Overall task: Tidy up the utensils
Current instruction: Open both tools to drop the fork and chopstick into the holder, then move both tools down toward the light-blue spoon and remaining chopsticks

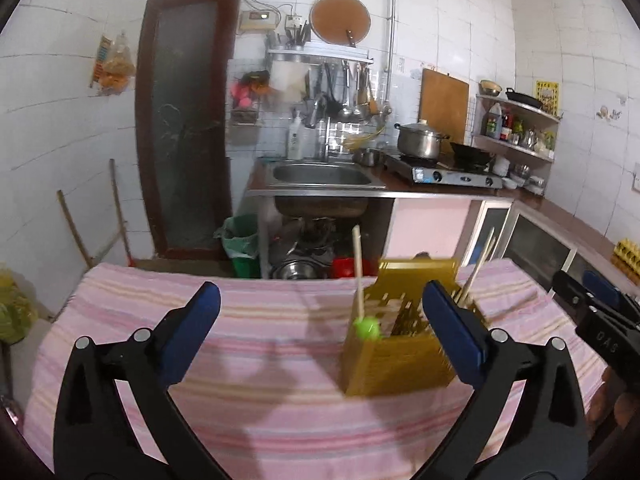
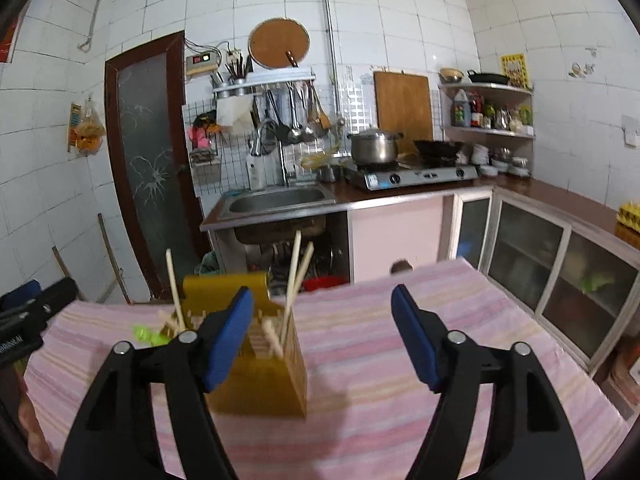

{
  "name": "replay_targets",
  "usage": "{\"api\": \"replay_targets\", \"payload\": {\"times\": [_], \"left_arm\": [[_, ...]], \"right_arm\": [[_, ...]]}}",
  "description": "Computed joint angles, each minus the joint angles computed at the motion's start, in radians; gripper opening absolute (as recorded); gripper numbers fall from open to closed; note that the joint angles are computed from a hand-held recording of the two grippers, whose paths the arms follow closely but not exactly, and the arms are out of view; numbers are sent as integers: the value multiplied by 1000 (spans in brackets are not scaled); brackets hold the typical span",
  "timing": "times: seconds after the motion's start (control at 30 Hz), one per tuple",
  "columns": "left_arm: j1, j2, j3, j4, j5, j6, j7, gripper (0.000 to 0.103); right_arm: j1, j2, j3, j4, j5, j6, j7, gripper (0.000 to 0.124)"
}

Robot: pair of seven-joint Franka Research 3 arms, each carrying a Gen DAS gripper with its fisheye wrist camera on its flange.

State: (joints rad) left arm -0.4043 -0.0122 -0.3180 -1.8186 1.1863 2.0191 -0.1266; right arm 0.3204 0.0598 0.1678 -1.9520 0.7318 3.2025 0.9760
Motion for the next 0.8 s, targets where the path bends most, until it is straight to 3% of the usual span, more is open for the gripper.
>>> {"api": "replay_targets", "payload": {"times": [0.17,0.33,0.5,0.63,0.8], "left_arm": [[-28,-50,-34,-91,-58,-62,-33,98],[-35,-67,-46,-173,-148,-40,-54,98],[-28,-65,-34,-255,-259,24,-73,98],[-14,-55,-19,-311,-336,114,-85,98],[-12,-23,-18,-320,-369,149,-67,98]], "right_arm": [[29,-83,-28,-147,14,-35,-10,74],[63,-104,-52,-250,-32,-64,41,74],[79,-93,-50,-320,-96,-84,87,74],[75,-72,-43,-341,-220,-89,195,74],[67,-55,-45,-351,-374,-100,325,74]]}}
